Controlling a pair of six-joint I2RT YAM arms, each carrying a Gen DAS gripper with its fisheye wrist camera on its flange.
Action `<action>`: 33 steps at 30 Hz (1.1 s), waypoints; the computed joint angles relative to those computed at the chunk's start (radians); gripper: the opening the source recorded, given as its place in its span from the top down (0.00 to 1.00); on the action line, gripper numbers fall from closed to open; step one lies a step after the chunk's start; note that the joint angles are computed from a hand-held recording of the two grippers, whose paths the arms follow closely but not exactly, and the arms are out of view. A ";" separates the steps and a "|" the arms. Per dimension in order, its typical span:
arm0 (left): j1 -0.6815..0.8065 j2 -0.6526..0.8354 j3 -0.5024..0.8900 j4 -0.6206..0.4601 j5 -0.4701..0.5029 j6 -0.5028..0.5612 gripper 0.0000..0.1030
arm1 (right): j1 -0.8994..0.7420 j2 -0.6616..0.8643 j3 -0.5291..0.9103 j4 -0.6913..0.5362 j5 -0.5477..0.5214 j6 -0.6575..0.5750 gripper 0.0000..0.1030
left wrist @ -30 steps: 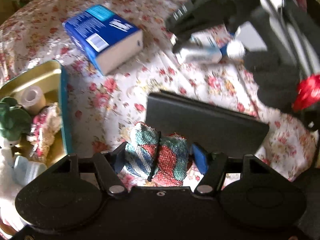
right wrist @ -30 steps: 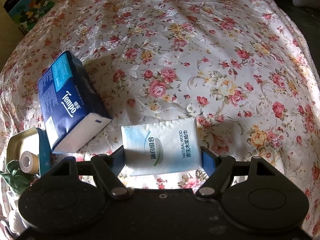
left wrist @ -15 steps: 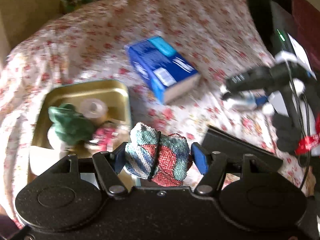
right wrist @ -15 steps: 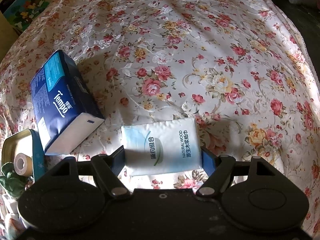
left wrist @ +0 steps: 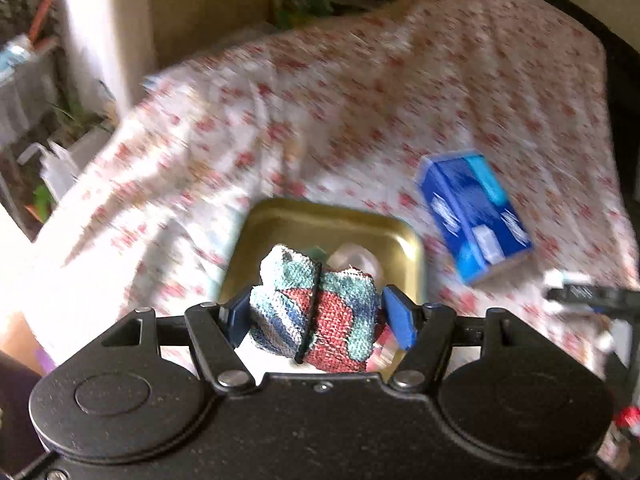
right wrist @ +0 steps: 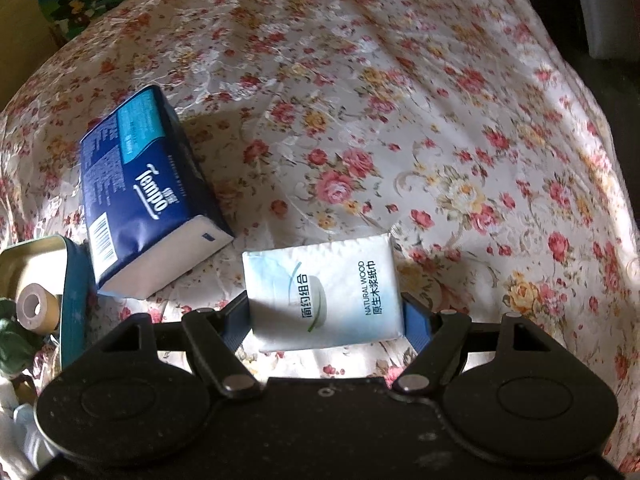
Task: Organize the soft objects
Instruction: 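Carry the knitted pouch and the tissue packet over the tin tray with both grippers, then open the right gripper to drop the tissue packet while the left drops the knitted pouch into the tray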
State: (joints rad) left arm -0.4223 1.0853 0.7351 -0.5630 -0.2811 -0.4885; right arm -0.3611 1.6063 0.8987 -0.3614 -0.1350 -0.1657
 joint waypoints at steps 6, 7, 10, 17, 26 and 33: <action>0.173 -0.013 -0.025 0.044 0.099 0.021 0.39 | 0.049 -0.123 -0.097 0.076 0.014 -0.020 0.27; 0.199 -0.009 -0.026 0.045 0.124 0.013 0.39 | 0.057 -0.148 -0.110 0.079 0.007 -0.021 0.27; 0.233 0.001 -0.027 0.045 0.145 0.006 0.39 | 0.093 -0.254 -0.171 0.104 -0.015 -0.030 0.27; 0.287 -0.048 -0.028 0.034 0.212 0.038 0.39 | 0.282 -0.414 -0.237 0.056 0.012 -0.005 0.27; 0.280 -0.066 -0.022 0.033 0.161 0.011 0.39 | 0.565 -0.267 -0.091 -0.002 0.092 0.206 0.27; 0.263 -0.073 -0.020 0.029 0.138 0.014 0.39 | 0.639 -0.123 0.077 -0.060 0.108 0.314 0.27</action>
State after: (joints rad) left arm -0.1595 1.0120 0.7150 -0.5339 -0.1431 -0.4746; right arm 0.2774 1.4835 0.9760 -0.4212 -0.0274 0.1487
